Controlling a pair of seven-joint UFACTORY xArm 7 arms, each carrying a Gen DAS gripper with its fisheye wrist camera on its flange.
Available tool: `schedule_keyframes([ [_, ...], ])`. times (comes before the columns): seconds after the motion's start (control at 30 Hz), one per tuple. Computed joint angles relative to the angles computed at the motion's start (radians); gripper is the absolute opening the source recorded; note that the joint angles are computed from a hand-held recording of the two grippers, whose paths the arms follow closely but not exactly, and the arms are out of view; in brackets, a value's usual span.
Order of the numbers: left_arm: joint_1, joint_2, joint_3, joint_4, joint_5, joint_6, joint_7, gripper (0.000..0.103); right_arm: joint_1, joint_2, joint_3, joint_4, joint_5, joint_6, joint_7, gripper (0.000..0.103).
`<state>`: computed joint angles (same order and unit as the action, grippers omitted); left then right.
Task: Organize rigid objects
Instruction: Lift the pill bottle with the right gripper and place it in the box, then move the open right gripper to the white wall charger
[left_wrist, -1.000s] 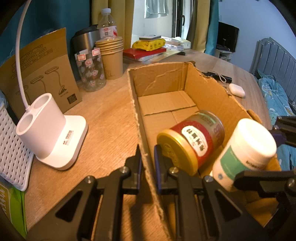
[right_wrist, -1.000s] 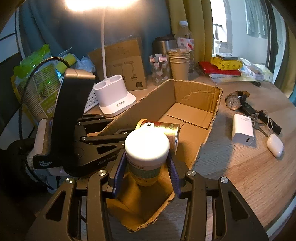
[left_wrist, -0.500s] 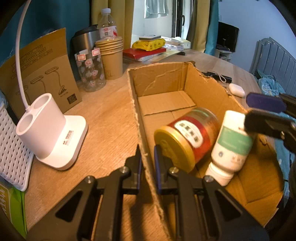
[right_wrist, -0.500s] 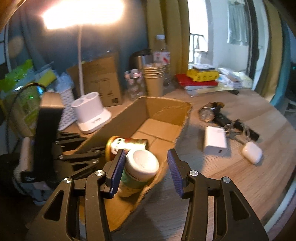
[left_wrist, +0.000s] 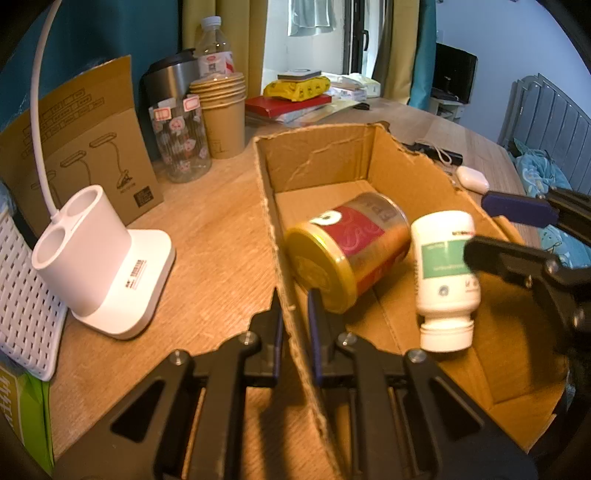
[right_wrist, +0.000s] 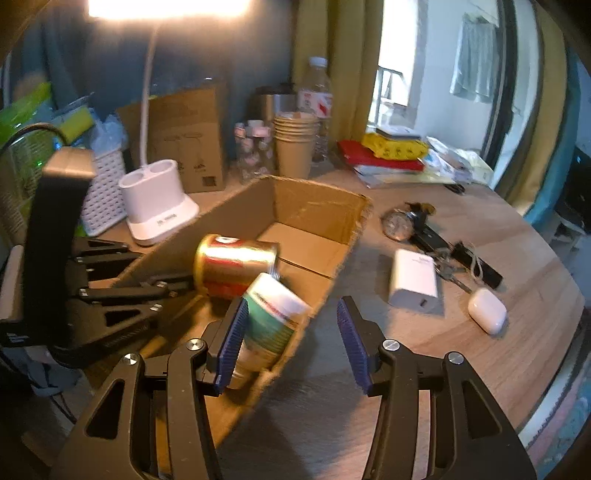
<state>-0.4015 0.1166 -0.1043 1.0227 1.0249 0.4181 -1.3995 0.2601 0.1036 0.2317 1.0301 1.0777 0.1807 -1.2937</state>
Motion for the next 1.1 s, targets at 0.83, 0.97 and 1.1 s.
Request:
schedule_keyframes([
  [0.83,-0.001,-0.001,-0.001,-0.001,-0.004,0.002,0.002,0.013,-0.063,0.035,-0.027,0.099,0.065,0.026,0.022,0.063],
  [0.97,-0.001,0.0,0.0,0.0,-0.003,0.001,0.002,0.013,-0.081,0.055,-0.024,0.12,0.06,0.021,0.03,0.063],
  [1.1,-0.001,-0.001,-0.001,-0.001,-0.005,-0.001,0.001,0.013,-0.1,0.079,-0.018,0.14,0.038,0.017,0.049,0.063],
])
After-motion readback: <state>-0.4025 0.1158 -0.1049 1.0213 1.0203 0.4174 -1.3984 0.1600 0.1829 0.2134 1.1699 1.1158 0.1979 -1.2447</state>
